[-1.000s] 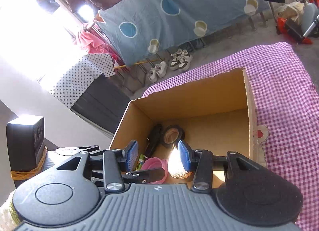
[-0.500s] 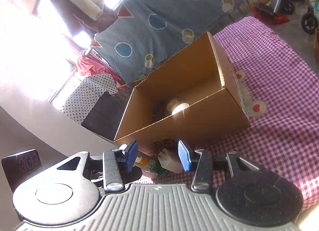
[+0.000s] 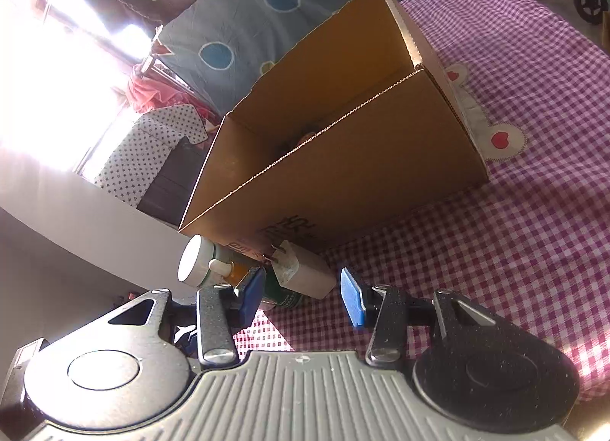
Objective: Organize rigid objects
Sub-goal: 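Move the right gripper back to the white charger plug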
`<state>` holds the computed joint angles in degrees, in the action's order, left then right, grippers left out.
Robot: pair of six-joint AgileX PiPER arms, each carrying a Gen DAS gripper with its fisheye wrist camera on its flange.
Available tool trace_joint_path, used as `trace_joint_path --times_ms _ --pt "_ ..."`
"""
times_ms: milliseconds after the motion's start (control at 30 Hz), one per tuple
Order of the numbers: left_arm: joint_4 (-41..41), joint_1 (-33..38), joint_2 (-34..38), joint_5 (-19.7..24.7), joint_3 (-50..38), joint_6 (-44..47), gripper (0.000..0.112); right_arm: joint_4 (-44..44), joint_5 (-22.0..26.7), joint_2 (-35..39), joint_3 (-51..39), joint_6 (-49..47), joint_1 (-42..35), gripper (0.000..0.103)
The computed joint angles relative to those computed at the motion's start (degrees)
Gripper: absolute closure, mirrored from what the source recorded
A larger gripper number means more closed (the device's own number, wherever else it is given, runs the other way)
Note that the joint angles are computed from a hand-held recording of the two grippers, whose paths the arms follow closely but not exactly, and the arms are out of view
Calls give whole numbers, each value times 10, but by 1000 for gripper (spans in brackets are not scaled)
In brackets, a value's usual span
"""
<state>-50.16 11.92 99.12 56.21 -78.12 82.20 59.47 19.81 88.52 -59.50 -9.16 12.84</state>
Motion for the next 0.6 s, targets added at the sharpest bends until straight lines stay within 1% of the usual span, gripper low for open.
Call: trace_joint_path --times_ms 100,167,267,300,400,600 --pt "-19 -1 -5 -35 34 34 44 18 12 33 -26 -30 0 55" --pt "-22 -8 -1 -54 40 36 49 28 22 56 -48 -48 -3 55" --pt "-28 -13 4 -87 52 46 52 39 38 89 -80 -72 -10 56" --pt "-36 -9 3 -100 65 63 52 42 46 102 -92 -79 -12 56" --pt "-37 -20 7 -129 70 60 52 45 73 140 -131 -89 -20 57" --pt "-36 -38 15 -161 74 55 52 48 115 205 -197 -98 -28 59"
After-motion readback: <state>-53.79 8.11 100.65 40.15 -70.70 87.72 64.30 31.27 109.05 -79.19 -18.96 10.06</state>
